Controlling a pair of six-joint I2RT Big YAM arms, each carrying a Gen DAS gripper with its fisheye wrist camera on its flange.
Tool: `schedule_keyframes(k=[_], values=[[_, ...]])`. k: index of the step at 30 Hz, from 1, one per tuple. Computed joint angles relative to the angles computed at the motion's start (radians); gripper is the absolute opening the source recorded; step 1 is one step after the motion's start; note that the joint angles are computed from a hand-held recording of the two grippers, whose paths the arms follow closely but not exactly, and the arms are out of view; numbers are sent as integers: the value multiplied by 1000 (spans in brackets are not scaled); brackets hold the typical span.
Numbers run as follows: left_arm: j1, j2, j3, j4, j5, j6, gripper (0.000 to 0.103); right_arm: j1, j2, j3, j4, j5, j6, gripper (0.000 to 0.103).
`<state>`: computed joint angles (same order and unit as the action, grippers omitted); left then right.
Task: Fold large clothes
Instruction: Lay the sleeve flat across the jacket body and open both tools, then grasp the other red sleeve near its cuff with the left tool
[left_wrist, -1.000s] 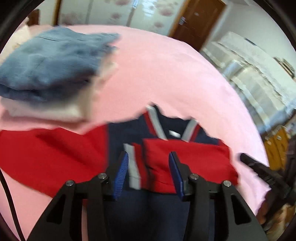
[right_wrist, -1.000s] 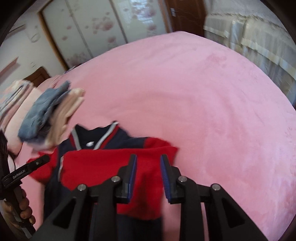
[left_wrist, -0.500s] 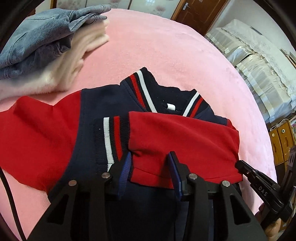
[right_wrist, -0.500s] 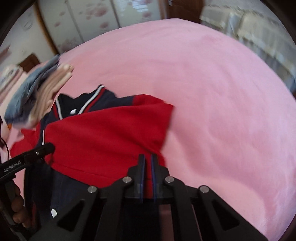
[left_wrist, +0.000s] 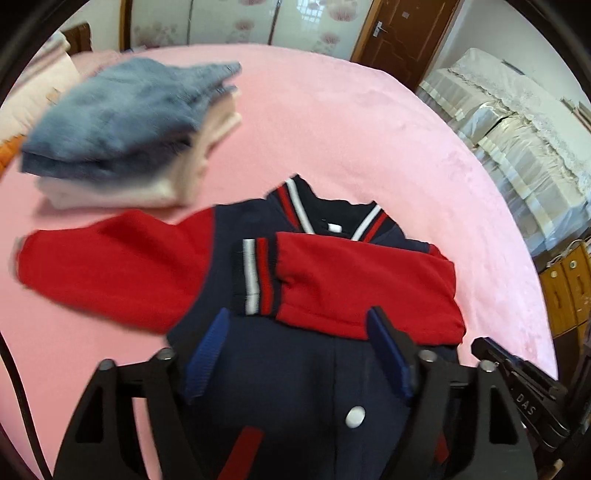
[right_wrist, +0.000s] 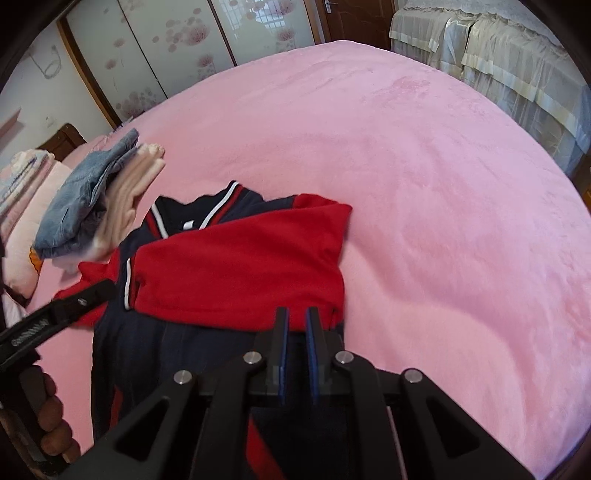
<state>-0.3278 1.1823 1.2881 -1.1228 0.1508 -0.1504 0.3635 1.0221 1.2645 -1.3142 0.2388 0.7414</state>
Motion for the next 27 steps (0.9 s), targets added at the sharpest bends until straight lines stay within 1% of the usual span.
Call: schedule_keyframes(k=[1, 2, 3, 4, 5, 7, 10, 13, 16, 17, 18, 19, 22, 24, 27], values=[[4, -21, -1, -13, -10, 7, 79, 15, -3, 5, -12, 10, 7, 20], [8, -34, 1, -28, -17, 13, 79, 36, -3, 18, -30, 27, 14, 29], [16, -51, 3, -49, -22, 20, 80, 61, -4, 31, -45, 43, 27, 35], [23, -61, 7, -63, -25, 27, 81, 81, -8, 39, -53, 55, 36, 42], [33, -75, 10, -81, -31, 36, 82, 105, -11, 50, -58, 68, 47, 47], [57, -102, 11, -108, -33, 50, 84, 153, -13, 76, -76, 97, 65, 49], [111, -141, 8, -143, -10, 85, 85, 213, 0, 113, -102, 119, 83, 50], [181, -176, -2, -155, 58, 125, 85, 271, 18, 142, -121, 134, 108, 52], [263, -187, -9, -173, 130, 179, 85, 317, 39, 162, -123, 139, 132, 62], [293, -187, -13, -178, 155, 195, 85, 335, 48, 167, -124, 151, 145, 64], [336, -185, -21, -180, 193, 212, 85, 352, 59, 174, -127, 161, 156, 64], [362, -182, -27, -180, 213, 219, 85, 367, 71, 180, -127, 168, 161, 64], [484, -150, -64, -176, 312, 245, 85, 406, 117, 198, -110, 179, 155, 64], [551, -115, -84, -169, 381, 258, 85, 418, 145, 206, -95, 181, 144, 64], [633, -56, -108, -126, 471, 251, 84, 429, 199, 223, -55, 172, 106, 64]])
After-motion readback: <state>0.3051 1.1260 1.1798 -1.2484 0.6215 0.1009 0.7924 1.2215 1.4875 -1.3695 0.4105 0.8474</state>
